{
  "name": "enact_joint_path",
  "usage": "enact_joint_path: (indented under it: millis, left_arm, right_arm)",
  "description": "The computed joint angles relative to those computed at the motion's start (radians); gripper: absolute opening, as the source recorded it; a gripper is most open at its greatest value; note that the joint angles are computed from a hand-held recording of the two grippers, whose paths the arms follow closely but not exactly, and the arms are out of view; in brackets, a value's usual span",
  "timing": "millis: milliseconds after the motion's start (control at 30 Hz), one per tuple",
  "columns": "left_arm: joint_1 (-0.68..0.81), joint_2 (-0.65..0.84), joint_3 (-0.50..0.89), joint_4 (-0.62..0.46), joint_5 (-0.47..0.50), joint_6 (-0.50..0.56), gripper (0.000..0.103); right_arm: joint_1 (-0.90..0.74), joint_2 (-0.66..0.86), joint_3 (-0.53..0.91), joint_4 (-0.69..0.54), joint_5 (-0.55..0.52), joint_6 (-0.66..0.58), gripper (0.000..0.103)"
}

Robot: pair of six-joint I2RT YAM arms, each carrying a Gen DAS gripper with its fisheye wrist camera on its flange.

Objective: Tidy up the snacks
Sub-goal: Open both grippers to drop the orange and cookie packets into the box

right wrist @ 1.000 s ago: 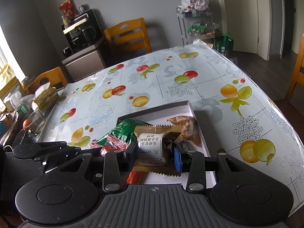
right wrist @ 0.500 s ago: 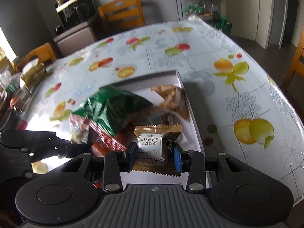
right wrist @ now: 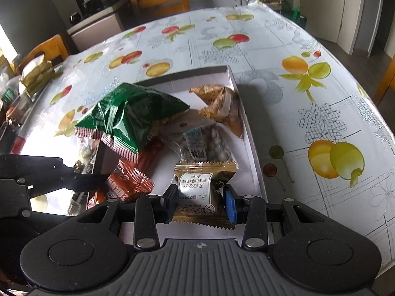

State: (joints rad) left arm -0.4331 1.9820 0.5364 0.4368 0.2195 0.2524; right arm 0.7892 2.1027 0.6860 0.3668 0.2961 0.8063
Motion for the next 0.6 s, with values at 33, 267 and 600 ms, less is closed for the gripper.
enact_joint_path:
  millis: [33,267,600]
  left_arm:
    - [-0.001,0.003,0.002,-0.002,-0.001,0.002,0.034]
    - [0.003,0.035,0.022,-0.013,0.01,0.02,0.035]
    - [0.009,0.016,-0.006,0.016,0.04,0.052,0.055]
  right_arm:
    - [-0.003,0.007,0.006,-0.001,-0.005,-0.005,0.041]
    - [-0.011,0.049,0.054,-0.049,-0.022,-0.024,0.041]
    - [0.019,0.044,0.088,-0.118,0.036,-0.04,0.048]
